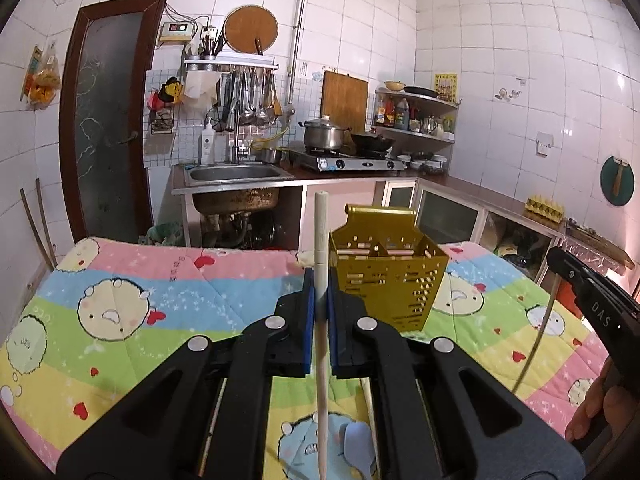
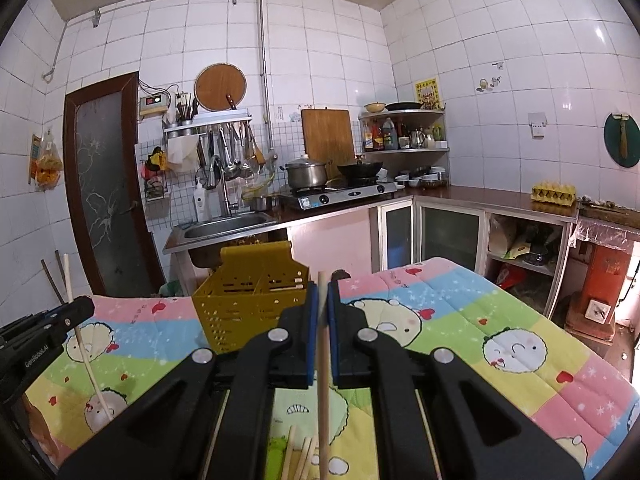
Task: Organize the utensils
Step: 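Lift the held chopsticks with both tools and carry them above the yellow holder, then open both tools to drop the chopsticks into the yellow holder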
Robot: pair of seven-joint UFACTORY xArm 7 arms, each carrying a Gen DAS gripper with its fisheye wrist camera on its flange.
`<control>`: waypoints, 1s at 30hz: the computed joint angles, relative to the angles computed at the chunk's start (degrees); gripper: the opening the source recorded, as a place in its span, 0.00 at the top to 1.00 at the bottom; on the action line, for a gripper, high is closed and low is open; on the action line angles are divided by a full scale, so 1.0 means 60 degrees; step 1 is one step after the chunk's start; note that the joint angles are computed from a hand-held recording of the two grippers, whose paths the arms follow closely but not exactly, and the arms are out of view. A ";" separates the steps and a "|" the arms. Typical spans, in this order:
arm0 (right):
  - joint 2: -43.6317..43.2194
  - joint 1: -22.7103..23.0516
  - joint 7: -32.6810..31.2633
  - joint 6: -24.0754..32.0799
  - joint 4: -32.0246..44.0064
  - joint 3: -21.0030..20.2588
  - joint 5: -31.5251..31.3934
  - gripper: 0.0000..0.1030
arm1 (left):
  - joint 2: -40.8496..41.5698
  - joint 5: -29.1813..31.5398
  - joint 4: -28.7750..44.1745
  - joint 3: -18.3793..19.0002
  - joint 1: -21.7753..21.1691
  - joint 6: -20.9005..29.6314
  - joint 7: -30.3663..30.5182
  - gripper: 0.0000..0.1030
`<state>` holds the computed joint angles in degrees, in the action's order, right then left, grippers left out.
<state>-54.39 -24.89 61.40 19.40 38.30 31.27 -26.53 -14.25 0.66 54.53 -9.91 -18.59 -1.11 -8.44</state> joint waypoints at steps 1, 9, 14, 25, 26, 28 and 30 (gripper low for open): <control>0.0073 -0.0078 -0.0023 -0.0055 0.0104 -0.0013 -0.0039 0.95 | 0.0098 0.0007 0.0197 -0.0002 0.0003 0.0041 0.0002 0.96; 0.1030 -0.1149 -0.0256 -0.0773 0.1520 -0.0007 -0.0320 0.95 | 0.1156 0.0275 0.2356 -0.0191 0.0156 0.0625 -0.0204 0.96; 0.2122 -0.2266 -0.0441 -0.1190 0.3170 0.0283 -0.0562 0.95 | 0.2460 0.1696 0.4766 -0.0320 0.0213 0.0938 -0.1277 0.96; 0.4746 -0.4839 0.0757 -0.1571 0.5952 0.2275 -0.2157 0.95 | 0.5959 0.2931 0.9804 0.1052 -0.1577 0.2000 -0.2278 0.96; 0.4953 -0.5087 0.0967 -0.1594 0.6047 0.2554 -0.2420 0.95 | 0.6152 0.2850 0.9954 0.1111 -0.1659 0.2039 -0.2215 0.96; 0.5289 -0.5432 0.1323 -0.1542 0.6139 0.3020 -0.2905 0.95 | 0.6497 0.2661 1.0104 0.1197 -0.1776 0.2097 -0.2130 0.96; 0.5639 -0.5658 0.1611 -0.1492 0.6140 0.3416 -0.3388 0.95 | 0.6846 0.2467 1.0246 0.1231 -0.1822 0.2219 -0.1972 0.96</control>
<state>-20.56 -58.84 71.07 10.45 75.14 51.77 -46.86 26.83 15.46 116.01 -2.52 -29.53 12.21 -20.28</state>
